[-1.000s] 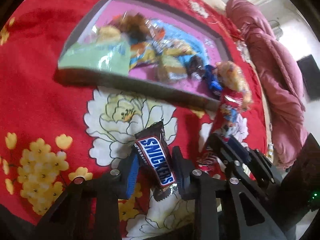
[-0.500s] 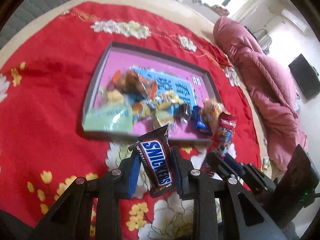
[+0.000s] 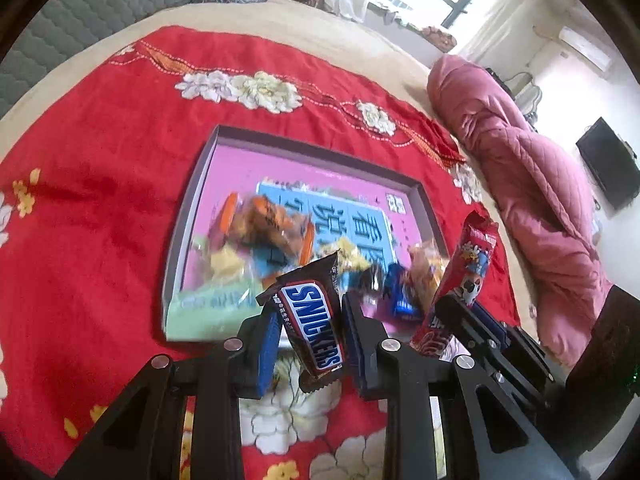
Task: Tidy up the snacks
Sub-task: 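Carry the red pack over the tray with right tool while left carries the Snickers bar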
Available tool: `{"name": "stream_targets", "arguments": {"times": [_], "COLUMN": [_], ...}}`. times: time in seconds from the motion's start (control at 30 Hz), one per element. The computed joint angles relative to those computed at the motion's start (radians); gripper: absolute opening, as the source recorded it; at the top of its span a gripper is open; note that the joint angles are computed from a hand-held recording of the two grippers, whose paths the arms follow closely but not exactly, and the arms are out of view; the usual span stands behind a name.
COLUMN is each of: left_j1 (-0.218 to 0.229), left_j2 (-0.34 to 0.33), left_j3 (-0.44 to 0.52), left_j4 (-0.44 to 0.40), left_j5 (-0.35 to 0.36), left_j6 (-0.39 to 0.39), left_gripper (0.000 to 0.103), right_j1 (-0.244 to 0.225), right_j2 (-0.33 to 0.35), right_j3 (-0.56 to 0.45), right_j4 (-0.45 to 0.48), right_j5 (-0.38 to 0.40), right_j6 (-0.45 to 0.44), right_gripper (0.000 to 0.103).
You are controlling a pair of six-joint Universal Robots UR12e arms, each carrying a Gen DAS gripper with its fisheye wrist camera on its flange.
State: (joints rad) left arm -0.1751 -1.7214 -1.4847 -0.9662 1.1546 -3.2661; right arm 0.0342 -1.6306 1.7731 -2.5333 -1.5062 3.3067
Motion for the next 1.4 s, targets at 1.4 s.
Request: {"name": "stream_targets", "arguments": {"times": [1.4], "left_j1": [-0.008], "left_j2": [-0.039], "left_j3": [0.02], "left_j4": [0.01], "left_j5": [0.038], "left_j6": [-0.004], "left_gripper": [0.03], "right_j1": [-0.002], "right_j2": [0.053], "right_j3": [-0.026], "right_j4": [0.086], "right_j5": [-0.012], "right_j6": [0.028], "right_gripper": [0.018]}}
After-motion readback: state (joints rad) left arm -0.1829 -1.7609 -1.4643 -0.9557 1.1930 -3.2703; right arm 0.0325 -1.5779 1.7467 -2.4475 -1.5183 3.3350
